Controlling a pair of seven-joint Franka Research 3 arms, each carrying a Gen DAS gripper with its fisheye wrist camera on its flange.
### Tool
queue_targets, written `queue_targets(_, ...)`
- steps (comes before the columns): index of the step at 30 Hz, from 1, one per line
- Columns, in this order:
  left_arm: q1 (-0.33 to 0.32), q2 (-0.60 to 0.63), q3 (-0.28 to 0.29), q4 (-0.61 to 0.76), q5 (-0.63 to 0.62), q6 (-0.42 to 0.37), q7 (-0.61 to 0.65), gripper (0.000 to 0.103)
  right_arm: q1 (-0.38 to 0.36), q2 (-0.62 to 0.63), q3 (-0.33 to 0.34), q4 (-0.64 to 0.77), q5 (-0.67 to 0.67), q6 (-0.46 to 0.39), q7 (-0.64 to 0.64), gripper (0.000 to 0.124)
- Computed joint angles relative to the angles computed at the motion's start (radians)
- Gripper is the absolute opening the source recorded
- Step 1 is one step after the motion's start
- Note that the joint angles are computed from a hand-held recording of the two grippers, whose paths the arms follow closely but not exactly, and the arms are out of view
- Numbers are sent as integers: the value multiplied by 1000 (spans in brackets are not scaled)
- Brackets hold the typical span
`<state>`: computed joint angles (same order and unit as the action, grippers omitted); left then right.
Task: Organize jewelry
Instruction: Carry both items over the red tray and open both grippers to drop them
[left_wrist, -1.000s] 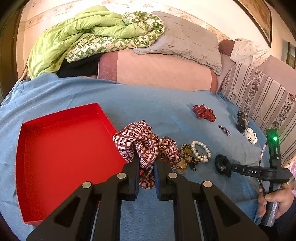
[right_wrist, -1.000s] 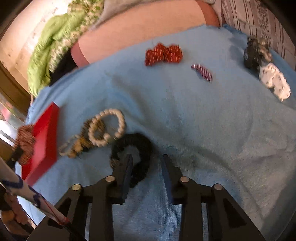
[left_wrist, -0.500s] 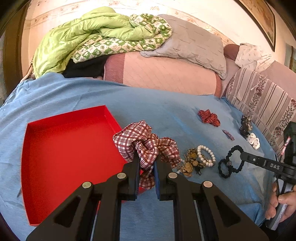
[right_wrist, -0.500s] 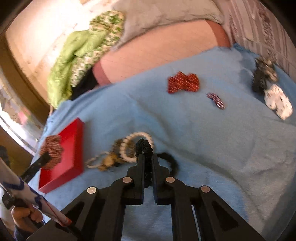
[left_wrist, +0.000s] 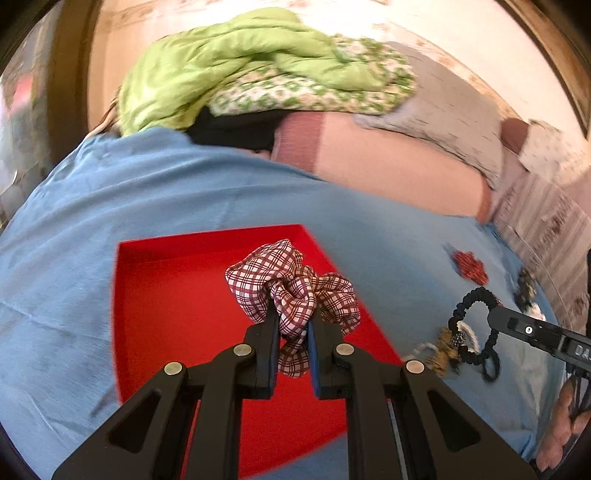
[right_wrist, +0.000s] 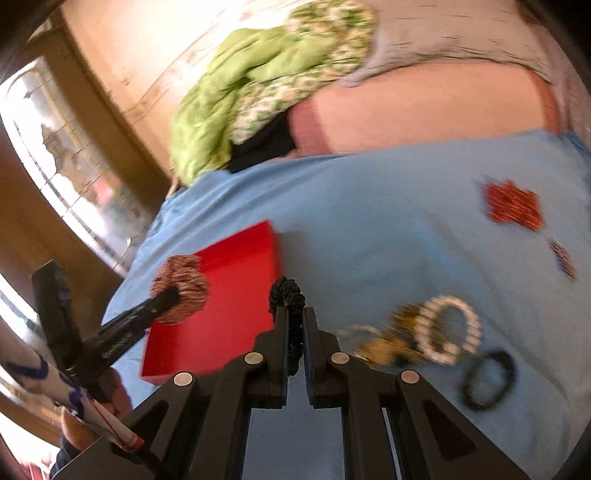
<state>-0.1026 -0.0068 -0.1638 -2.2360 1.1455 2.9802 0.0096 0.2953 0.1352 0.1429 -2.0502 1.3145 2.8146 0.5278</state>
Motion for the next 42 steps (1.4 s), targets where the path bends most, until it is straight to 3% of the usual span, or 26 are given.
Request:
queue_targets(7, 35, 44, 38, 10, -180, -11, 151, 13, 49, 187, 35, 237, -268, -28, 255, 8)
queue_targets(15, 50, 87, 69, 32, -300, -21, 258, 13, 122, 460, 9, 577, -609, -84, 604, 8)
queue_targets(20, 45, 103, 77, 35, -356, -15, 303, 12, 121, 613, 19, 765, -723, -150, 753, 8)
queue_targets(26, 34, 132, 83, 56, -401, -25, 326, 13, 140, 714, 4, 899, -852, -185, 888, 8)
queue_targets(30, 17, 144, 90, 74, -393, -54, 317, 16, 148, 734, -12, 929, -920, -197, 947, 11)
queue_targets(34, 6, 144, 99, 81, -372, -71, 292, 34, 140, 724, -8, 919, -951, -200, 962, 21)
queue_targets(36, 3, 140, 101, 79, -350, -73, 272, 35, 129, 708, 6, 894, -949, -185, 952, 40)
queue_targets(42, 2, 121, 99, 78, -289, -96, 226, 35, 110, 648, 24, 809, -945, -132, 920, 42)
